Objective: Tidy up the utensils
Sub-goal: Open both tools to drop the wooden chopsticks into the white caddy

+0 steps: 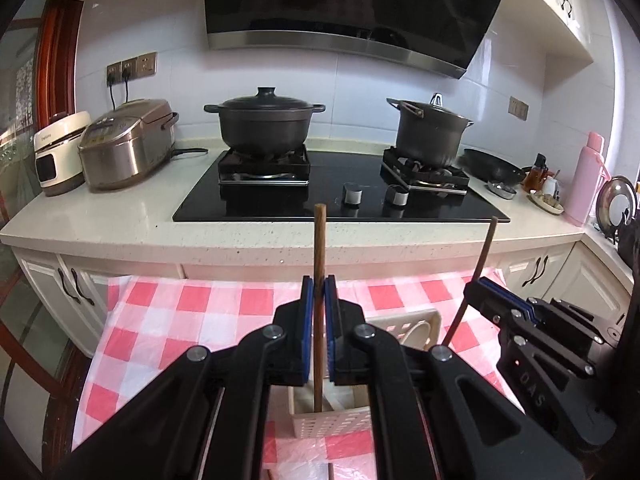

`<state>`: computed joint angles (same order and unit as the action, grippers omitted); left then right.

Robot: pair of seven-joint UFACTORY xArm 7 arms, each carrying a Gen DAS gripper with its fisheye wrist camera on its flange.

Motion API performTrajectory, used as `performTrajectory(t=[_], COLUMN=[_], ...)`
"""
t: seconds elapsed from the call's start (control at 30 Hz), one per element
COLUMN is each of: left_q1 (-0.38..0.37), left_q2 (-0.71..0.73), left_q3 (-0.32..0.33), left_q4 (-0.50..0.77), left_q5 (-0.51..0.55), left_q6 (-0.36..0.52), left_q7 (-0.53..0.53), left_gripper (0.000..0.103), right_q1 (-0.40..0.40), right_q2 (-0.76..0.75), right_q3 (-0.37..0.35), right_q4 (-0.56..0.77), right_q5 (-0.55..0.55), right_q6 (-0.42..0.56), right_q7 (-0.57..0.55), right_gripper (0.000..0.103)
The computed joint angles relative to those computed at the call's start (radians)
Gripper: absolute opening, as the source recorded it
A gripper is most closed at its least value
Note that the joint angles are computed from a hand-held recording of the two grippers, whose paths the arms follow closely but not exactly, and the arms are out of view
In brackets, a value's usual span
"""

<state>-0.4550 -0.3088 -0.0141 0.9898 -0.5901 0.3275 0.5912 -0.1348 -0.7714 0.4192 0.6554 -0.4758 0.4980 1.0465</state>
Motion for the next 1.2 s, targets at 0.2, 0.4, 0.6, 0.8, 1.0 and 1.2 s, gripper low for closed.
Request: performTrajectory(t=[0.2, 0.4, 0.6, 0.8, 1.0, 1.2], left_q1=[0.011, 0.014, -0.003, -0.019, -0.013, 0.016], left_q2=[-0.003, -0.034, -0.12, -0.288, -0.466, -0.619], left_q3=[0.003, 0.028, 0.076, 0.13, 0.178, 0.226], left_q4=[-0.008, -0.03, -0.133, -0.347, -0.557, -0.694], left_q5=[-0.003, 0.001, -0.002, 0.046, 0.13, 0.219], left_q6=[-0.04, -0.043, -0.093, -0.174, -0.22, -0.155], left_q7=[-0.018, -0.019, 0.008, 0.017, 0.016, -0.003], left_gripper=[0.047, 0.047, 0.066, 0.091, 0.098, 0.098], right_q1=[-0.014, 0.004, 0.06, 0.163, 0.288, 0.407], right_q2=[-0.02, -0.089, -0.217, -0.333, -0.404, -0.414], right_q3=[-0.003, -0.017, 0.005, 0.095, 0.181, 0.231], right_q4=[-0.026, -0.058, -0.129, -0.201, -0.258, -0.287], right_q5=[-0.006, 0.021, 0.069, 0.125, 0.182, 0.21], right_q6=[-0.023, -0.008, 0.053, 0.171, 0.283, 0.353], right_q7=[0.03, 0.026, 0.02, 0.067, 0.193, 0.31], right_gripper=[0.058, 0.058, 0.058, 0.058, 0.058, 0.058])
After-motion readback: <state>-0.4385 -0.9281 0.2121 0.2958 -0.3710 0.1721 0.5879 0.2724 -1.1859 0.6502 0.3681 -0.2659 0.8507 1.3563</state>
